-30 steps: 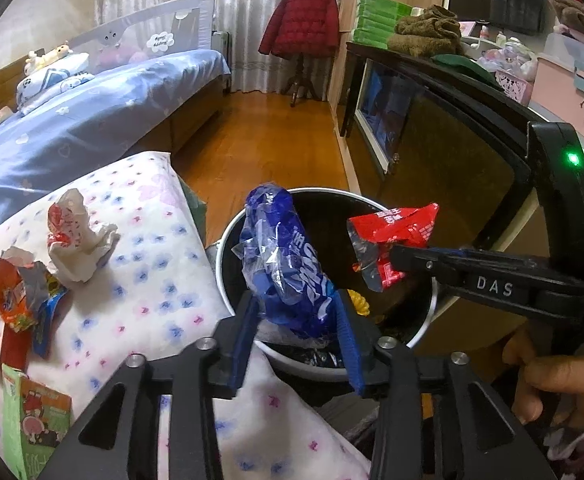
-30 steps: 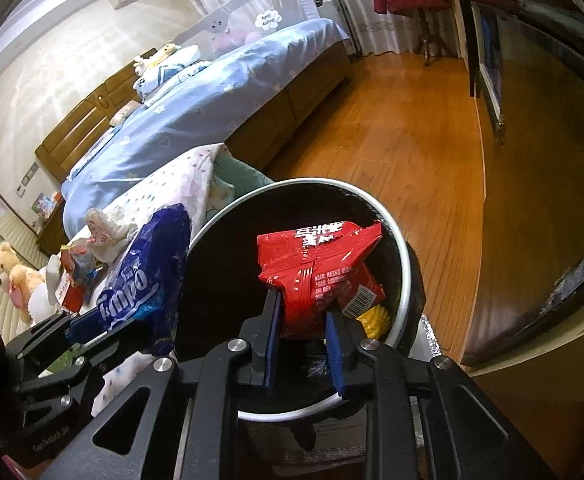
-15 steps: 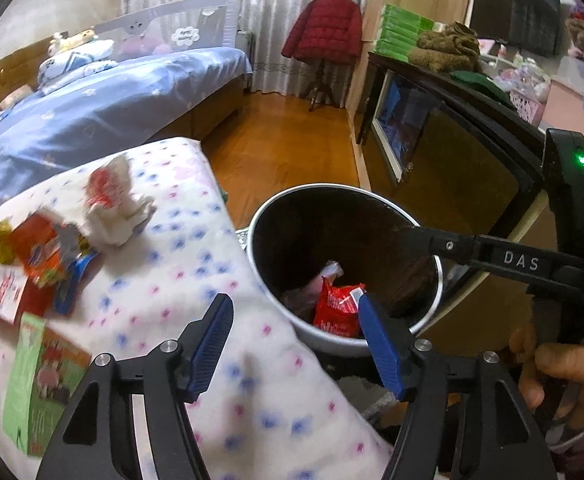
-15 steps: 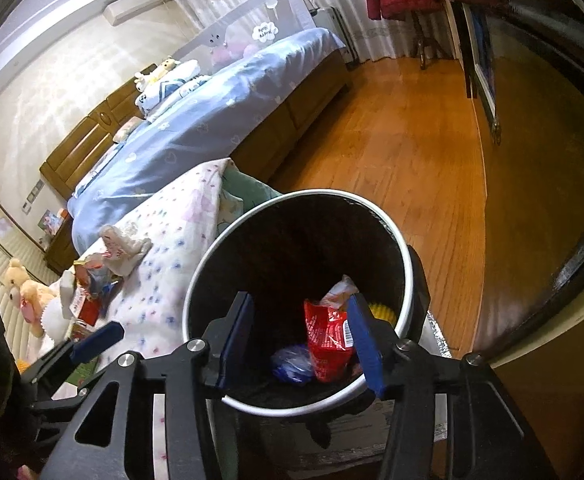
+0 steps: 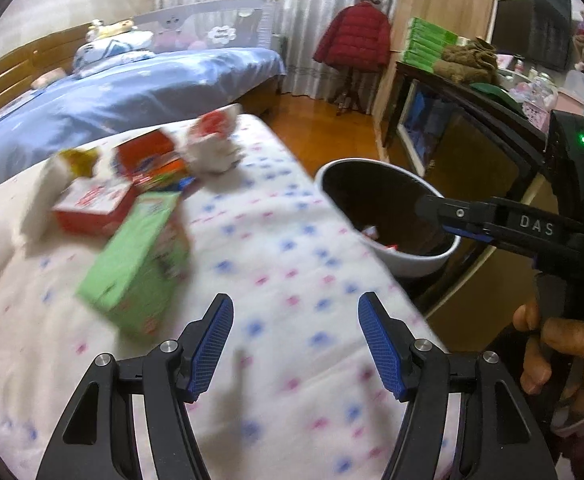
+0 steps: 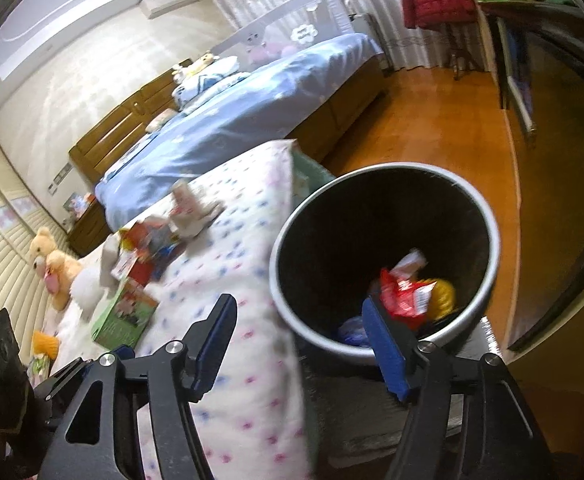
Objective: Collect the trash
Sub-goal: 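Move the right tool to the green juice carton while the left tool approaches the white foam net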
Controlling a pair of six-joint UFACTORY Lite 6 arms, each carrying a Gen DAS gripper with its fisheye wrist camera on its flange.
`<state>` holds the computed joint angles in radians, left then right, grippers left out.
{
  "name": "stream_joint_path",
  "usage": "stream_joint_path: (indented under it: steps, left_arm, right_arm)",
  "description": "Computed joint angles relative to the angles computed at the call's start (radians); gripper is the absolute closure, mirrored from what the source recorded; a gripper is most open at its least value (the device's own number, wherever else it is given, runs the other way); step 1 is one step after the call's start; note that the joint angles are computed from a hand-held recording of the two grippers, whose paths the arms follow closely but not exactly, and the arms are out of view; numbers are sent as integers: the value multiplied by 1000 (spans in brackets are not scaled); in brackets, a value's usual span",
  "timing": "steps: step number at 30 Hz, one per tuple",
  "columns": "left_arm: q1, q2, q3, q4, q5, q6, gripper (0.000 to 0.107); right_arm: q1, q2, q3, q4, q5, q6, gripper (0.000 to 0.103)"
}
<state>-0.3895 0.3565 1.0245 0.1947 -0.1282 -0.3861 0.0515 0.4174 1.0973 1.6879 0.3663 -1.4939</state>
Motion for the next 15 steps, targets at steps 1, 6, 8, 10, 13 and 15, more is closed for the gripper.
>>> stream_joint_path:
  steps: [1, 6, 8, 10, 13, 15]
  left_arm:
    - [14, -30, -38, -2, -5, 1, 42]
    - [88, -193, -227, 30, -36, -42, 42]
    - [131, -258, -294, 64, -39, -69, 42]
    - [168, -297, -339, 112, -47, -104, 42]
    - [233, -374, -407, 217, -44, -194, 42]
    - [289, -428, -447, 330, -43, -294, 42]
  right_arm:
    - [23, -2, -8, 22, -4, -15, 36]
    - [112, -9, -35, 111, -22, -86, 35]
    - [149, -10, -42, 149, -27, -112, 35]
    - [181, -15, -49, 183, -34, -134, 35]
    - [241, -12, -46, 225, -50, -156, 33]
    - [280, -7, -42, 254, -55, -171, 30]
